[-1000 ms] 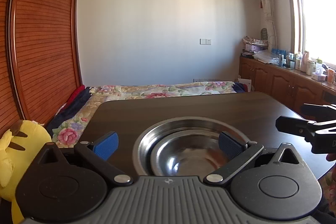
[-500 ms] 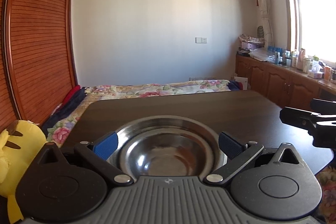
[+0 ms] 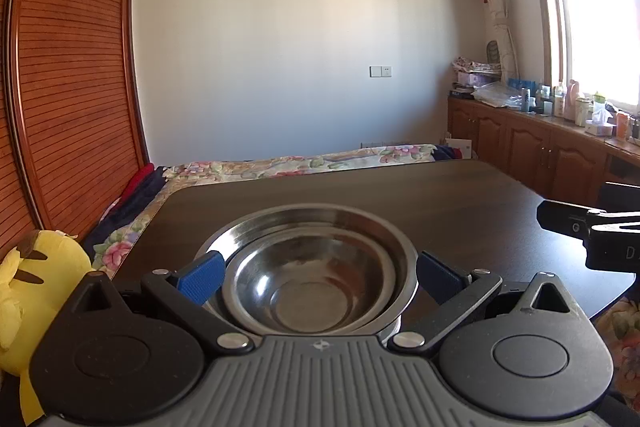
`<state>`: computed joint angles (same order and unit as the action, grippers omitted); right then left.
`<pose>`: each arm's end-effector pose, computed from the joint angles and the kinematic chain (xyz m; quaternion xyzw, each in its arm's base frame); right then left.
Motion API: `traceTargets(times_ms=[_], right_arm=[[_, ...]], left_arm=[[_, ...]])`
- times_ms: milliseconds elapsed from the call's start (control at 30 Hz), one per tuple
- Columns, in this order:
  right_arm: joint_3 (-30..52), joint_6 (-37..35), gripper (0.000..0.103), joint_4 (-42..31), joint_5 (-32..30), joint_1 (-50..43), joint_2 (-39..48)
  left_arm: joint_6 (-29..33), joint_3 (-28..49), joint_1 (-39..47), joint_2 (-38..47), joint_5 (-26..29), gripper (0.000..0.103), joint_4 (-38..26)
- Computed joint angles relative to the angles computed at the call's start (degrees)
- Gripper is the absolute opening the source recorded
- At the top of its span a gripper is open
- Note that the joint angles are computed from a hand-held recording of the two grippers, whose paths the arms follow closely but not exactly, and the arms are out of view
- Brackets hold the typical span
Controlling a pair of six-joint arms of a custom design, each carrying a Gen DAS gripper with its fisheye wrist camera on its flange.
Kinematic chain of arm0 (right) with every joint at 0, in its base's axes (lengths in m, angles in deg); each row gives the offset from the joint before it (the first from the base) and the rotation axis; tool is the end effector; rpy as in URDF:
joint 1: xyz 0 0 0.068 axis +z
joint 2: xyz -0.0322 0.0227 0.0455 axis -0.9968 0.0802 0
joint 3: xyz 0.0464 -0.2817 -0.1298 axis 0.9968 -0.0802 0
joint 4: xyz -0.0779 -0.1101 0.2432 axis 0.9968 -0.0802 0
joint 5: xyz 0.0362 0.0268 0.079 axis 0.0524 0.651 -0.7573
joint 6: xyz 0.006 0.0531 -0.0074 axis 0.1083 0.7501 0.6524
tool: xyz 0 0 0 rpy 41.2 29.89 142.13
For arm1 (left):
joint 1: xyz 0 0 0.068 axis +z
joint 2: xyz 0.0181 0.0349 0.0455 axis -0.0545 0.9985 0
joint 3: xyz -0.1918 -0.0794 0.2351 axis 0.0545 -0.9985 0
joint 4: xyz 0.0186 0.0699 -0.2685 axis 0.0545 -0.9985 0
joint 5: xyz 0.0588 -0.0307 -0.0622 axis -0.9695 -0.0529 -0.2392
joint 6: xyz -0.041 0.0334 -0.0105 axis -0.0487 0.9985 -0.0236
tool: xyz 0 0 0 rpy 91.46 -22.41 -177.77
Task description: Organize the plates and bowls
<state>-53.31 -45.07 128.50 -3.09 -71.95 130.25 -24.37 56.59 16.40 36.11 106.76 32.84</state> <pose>0.2985 0.0716 0.1318 -0.0843 0.7850 0.0820 0.6082 0.2060 0.0613 0.1333 0.0323 0.8267 0.0214 0.5614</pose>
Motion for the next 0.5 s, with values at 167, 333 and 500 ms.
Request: traceTargets(times_ms=[167, 333, 500], right_arm=[[-0.24, 0.31, 0.103, 0.27, 0.52, 0.32, 0.84], [-0.68, 0.42, 0.103, 0.62, 0.69, 0.42, 1.08], [-1.36, -0.20, 0.103, 1.58, 0.85, 0.54, 0.93]], left_arm=[[0.15, 0.16, 1.25, 2.49, 0.19, 0.103, 1.37], [-0.05, 0.46, 1.80, 3.50, 0.05, 0.103, 1.98], [-0.02, 0.52, 2.33, 3.69, 0.31, 0.103, 2.25]])
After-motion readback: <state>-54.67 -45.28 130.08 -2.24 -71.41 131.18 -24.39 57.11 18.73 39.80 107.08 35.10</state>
